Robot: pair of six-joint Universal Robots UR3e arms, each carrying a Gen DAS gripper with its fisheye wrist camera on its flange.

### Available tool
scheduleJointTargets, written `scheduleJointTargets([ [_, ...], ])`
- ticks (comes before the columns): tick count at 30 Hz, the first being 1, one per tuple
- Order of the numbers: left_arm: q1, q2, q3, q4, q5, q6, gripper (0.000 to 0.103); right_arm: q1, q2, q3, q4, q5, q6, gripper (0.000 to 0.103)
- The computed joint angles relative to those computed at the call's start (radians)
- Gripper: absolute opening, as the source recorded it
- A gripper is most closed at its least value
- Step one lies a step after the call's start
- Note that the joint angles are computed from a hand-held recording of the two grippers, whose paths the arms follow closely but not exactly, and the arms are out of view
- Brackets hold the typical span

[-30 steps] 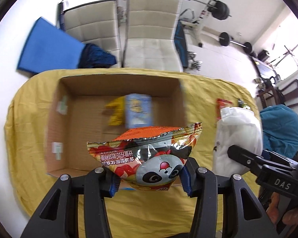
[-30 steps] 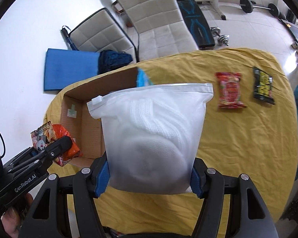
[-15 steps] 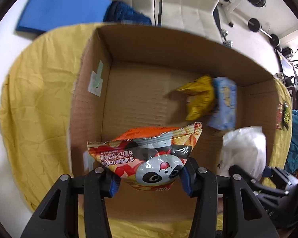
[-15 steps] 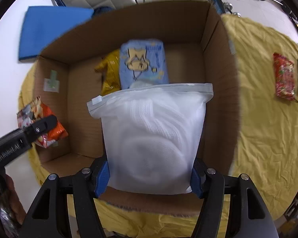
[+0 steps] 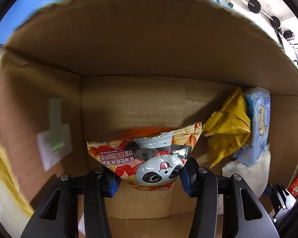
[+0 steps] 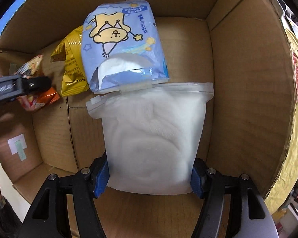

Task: Organize soft objects
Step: 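Lower both bags into the box beside the first packs and open both tools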

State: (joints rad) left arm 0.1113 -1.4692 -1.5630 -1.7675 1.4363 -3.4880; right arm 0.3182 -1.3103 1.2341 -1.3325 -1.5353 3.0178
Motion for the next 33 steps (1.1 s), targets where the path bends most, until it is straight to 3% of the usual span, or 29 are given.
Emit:
scheduleJointTargets([
  [11, -0.025, -0.059, 0.049, 0.013, -0.021, -0.006, 0.048, -0.004, 0.03, -0.035, 0.013, -0.005, 0.008, 0.073],
  [16, -0.054, -0.083, 0.128, -0.021, -0.029, -0.058, 0.056, 0.015, 0.058, -0.062, 0.016, -0.007, 0.021, 0.075],
  [23, -0.053, -0.017, 0.142, -0.07, -0.001, -0.076, 0.057, 0.029, 0.074, -0.134, 0.052, -0.004, 0.031, 0.077],
  [25, -0.071, -0.009, 0.173, -0.087, 0.004, -0.102, 0.071, 0.031, 0.069, -0.153, 0.062, -0.002, 0.028, 0.077],
  [30, -0.129, 0.093, 0.203, -0.144, 0.012, -0.187, 0.073, 0.026, 0.052, -0.22, 0.109, 0.01, 0.016, 0.079],
  [33, -0.158, 0.145, 0.229, -0.183, 0.034, -0.223, 0.09, 0.031, 0.045, -0.275, 0.139, 0.005, 0.006, 0.081],
])
